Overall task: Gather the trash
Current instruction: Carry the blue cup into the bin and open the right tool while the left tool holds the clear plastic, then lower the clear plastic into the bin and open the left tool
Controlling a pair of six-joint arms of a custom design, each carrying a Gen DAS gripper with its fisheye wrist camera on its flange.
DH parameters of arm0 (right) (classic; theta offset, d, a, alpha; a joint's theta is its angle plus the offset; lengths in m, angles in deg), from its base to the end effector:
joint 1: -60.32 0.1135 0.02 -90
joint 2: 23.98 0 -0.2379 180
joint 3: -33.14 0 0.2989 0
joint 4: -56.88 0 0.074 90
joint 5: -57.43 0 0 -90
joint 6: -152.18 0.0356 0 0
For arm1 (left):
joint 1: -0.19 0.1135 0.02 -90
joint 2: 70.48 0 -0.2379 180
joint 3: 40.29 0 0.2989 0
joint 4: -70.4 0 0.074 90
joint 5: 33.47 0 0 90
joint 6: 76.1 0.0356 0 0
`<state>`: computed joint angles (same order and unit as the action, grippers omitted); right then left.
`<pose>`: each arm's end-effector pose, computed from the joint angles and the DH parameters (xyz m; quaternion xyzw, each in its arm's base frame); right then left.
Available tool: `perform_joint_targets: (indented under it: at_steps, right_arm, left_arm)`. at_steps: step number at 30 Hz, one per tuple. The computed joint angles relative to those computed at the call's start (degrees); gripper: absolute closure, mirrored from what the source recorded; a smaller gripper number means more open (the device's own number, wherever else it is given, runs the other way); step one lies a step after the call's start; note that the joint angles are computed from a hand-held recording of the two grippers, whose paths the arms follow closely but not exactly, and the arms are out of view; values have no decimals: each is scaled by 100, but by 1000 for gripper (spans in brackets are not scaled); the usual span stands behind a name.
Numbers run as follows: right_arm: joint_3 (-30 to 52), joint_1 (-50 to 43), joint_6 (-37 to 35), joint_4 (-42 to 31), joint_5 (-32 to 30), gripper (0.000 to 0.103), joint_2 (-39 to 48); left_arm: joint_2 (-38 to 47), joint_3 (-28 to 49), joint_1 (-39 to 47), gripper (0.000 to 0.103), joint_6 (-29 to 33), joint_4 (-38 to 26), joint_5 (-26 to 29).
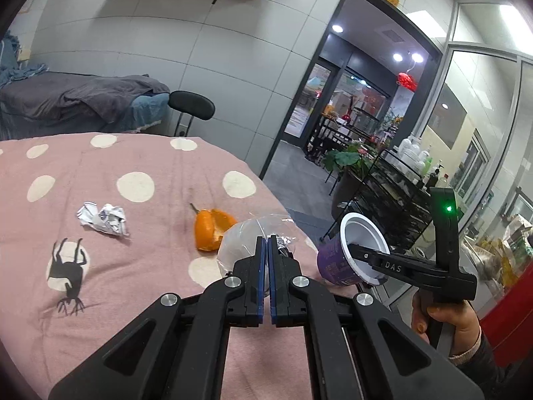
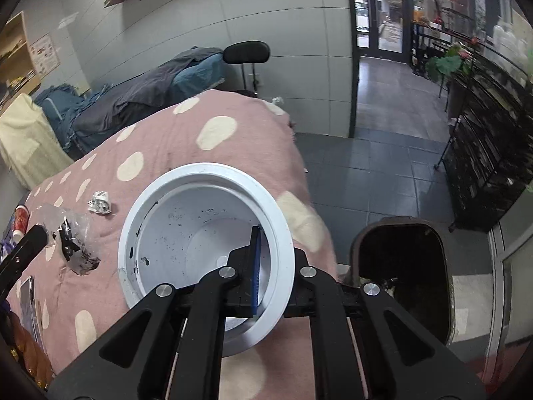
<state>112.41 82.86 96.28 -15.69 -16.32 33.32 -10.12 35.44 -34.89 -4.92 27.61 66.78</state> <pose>0.2230 0.0818 0.3419 0.1413 0.9225 0.0412 0.3569 0.2315 -0.1703 0.3493 0.1663 0.8360 -0.3025 0.4265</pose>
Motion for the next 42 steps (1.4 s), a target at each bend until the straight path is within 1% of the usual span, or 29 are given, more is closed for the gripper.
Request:
perform_joint_targets:
  at_steps: [3,5,9,12,14,19,23,25,26,27,28,29,31,34,37,42]
  right_arm:
    - [-451,-559,-46,-266,-65,94,-643]
    - [-774,-1094,-167,-443,-212,94,-1091]
    - [-1434,-2498,-642,-664,-777,94,-1805]
    - [-1937,-3470,-1110,-660,-1160,94,-2038]
    - [-2265,-3972,-1371,-526,-1341,94,-1997]
    - [-2951,-4959,-1741,104,-1770,94,-1368]
    - [-3249,-5304,-1740,599,-1945,94,-731]
    - [-3302,-5405,-1753,748,-1967,90,-495]
    - [-3360,-5461,-1744,851,-2009,84,-422]
    - [-3393,-5488,-1738,907,-2032,69,-396]
    - [-3432,-5518,-1730,956,-2006,58,-382]
    - [-3500,-5530,-1696,973,-1955,41,-466]
    - [-3628,-5489,-1614,979,-1880,40,-722]
    - [-3677,-5603,-1728,873,-1937,40,-872]
    - [-3739,-5745,-1781,576,-1991,40,-1359]
    - [-3742,-5974,-1861,49,-2063,40,-2151]
  left_arm:
    - [132,125,-400,100,33,54,-174]
    - [238,194,-624,100,64,92,-246]
    - [610,468,-1011,100,105,156,-313]
    - [869,676,-1253,100,190,188,-385]
    - [1021,799,-1364,100,233,213,-376]
    - [1354,1065,-1642,100,269,227,-430]
    - [1528,1186,-1740,100,248,188,-409]
    - [1595,1238,-1788,100,237,174,-427]
    - [1636,1267,-1799,100,232,174,-416]
    - [1676,1296,-1811,100,230,169,-395]
    - [1708,1323,-1836,100,224,160,-396]
    - [1741,1346,-1848,100,229,153,-387]
    - [1841,1422,-1901,100,245,137,-395]
    - [2030,1581,-1956,100,281,127,-303]
    - [2203,1744,-2086,100,334,127,-324]
    - [2595,2103,-2291,100,382,113,-201]
